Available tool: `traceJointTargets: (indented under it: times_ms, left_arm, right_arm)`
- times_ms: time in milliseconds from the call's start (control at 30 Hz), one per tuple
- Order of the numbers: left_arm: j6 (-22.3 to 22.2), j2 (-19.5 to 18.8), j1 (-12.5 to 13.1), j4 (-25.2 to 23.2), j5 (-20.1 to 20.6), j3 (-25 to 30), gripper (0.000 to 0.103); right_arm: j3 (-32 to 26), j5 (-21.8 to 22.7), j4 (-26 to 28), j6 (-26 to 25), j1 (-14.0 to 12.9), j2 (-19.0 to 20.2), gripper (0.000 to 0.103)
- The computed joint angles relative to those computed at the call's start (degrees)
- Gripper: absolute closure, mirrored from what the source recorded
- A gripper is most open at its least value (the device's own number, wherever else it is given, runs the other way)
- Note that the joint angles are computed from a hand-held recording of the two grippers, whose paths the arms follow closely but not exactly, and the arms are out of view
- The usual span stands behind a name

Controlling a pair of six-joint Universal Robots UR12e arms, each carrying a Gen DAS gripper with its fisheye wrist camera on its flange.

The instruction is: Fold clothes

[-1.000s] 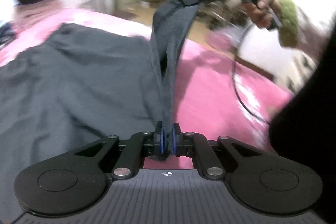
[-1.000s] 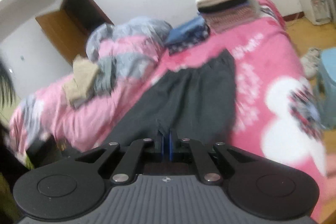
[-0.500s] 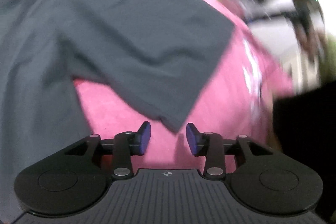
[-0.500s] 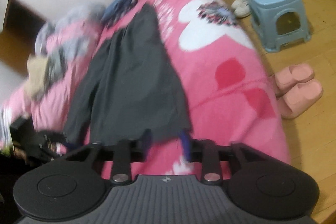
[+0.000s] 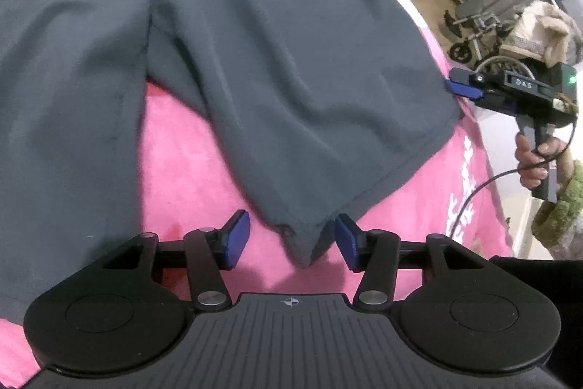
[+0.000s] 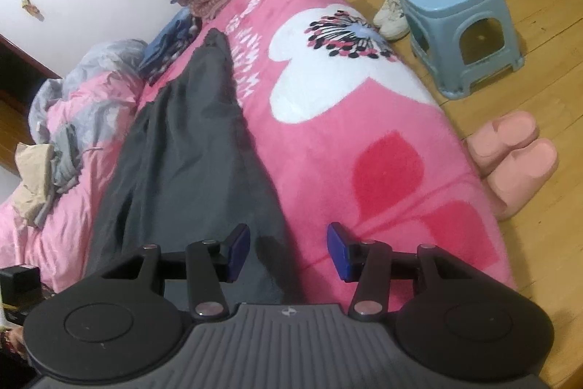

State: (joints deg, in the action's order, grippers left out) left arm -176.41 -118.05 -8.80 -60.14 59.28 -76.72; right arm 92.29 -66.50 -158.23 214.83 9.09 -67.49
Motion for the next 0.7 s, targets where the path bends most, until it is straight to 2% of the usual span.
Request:
traceJointTargets:
  times_ms: [100,200,267,333,367,400,433,500,600,700]
  left_arm:
    - [-0.93,0.48,0.81,1.34,-4.05,-1.13,0.053]
    - [-4.52,-0.19,0.69,1.28,-2.50,-0.48,0.053]
    - [-6.87,-0.47,0.77,1.34,-2.93,-0.54,0.053]
    - [-6.41,-0.53,0.80,0.55,-4.26,-0.57,0.062]
    - [-5.24,-0.61,0.77,-0.56,-5.09,-0.33,0.078]
    - [-3.94,-0.90,0.70,-2.76,-6.49,0.26,0.091]
    - [-2.98,-1.12,0.75,-4.90,-8.15,0.76,0.094]
    - [-2.04,-1.03,0.97,-5.20,-10.69,0.82,0.099]
    - [-1.53,-0.91,1.83,-3.30,-16.84,0.33,0.103]
    - [0.13,-1.28,2.33,-4.38,-21.43,1.00,0.103]
  right_arm:
    - [0.23,1.59,-0.07,0.12,-0.19,-0.25,0.054]
    - [0.19,2.03,0.43,-0.10,-0.14,-0.47,0.054]
    - [-0.25,1.82,1.92,-0.87,0.16,-0.26,0.056]
    - [-0.83,2.18,4.16,-3.38,0.66,-0.14,0.062]
    - [-1.18,2.45,5.43,-5.08,0.96,-0.12,0.076]
    - [-1.53,2.39,6.21,-6.97,1.24,-0.20,0.097]
    - [-1.90,2.31,7.00,-8.86,1.52,-0.26,0.099]
    - [-2.65,0.83,7.16,-12.41,2.05,-0.65,0.099]
    - [-2.18,-0.29,0.81,-11.61,1.56,-1.93,0.100]
    - [-2.58,-2.03,1.56,-12.15,0.89,-3.26,0.100]
